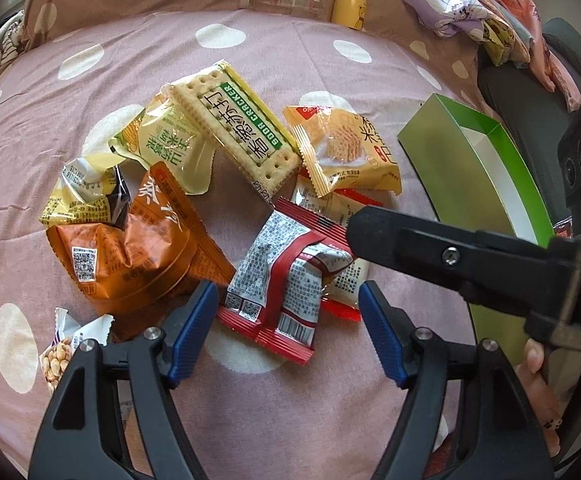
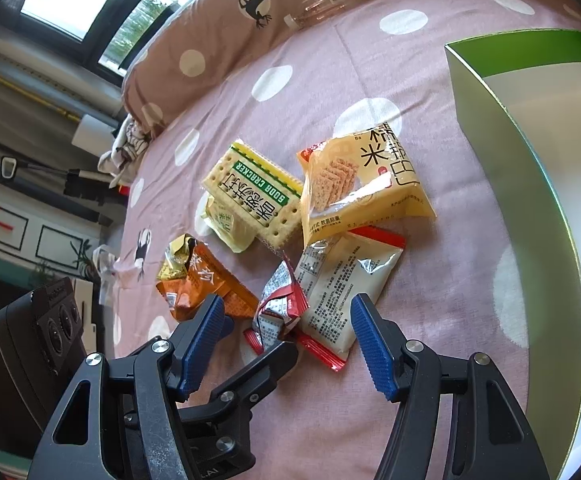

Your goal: Organize snacks

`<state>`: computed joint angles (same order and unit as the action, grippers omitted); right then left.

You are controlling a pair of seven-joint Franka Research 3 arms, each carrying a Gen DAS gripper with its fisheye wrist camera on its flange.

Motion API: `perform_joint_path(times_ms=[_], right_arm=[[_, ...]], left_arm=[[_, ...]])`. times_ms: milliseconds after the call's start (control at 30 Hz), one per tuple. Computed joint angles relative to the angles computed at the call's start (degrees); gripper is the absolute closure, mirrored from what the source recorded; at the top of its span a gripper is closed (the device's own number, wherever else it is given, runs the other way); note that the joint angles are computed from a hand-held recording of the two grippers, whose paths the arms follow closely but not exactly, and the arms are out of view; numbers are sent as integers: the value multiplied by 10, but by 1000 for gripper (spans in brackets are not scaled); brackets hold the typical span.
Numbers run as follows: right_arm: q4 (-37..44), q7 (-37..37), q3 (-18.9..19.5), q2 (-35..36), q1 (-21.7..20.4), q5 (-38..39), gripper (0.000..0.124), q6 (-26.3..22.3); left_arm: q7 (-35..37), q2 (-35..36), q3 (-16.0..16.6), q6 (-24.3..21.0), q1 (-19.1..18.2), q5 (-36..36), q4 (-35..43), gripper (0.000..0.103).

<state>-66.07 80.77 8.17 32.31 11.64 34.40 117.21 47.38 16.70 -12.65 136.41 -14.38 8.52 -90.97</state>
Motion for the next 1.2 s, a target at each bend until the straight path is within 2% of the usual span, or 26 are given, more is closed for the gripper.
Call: perform_joint_path(times_ms=[700, 1033, 1200], right_arm=[[-22, -8, 1, -11, 3, 4, 57, 11], [1, -11, 9, 12, 4, 17, 58, -10], [20, -10, 15, 32, 6, 23, 67, -21]], left_arm=[[3, 9, -1, -14, 8, -31, 4, 29], [0, 11, 1, -23, 10, -27, 4, 28], [7, 10, -1, -9, 17, -38, -5, 22]])
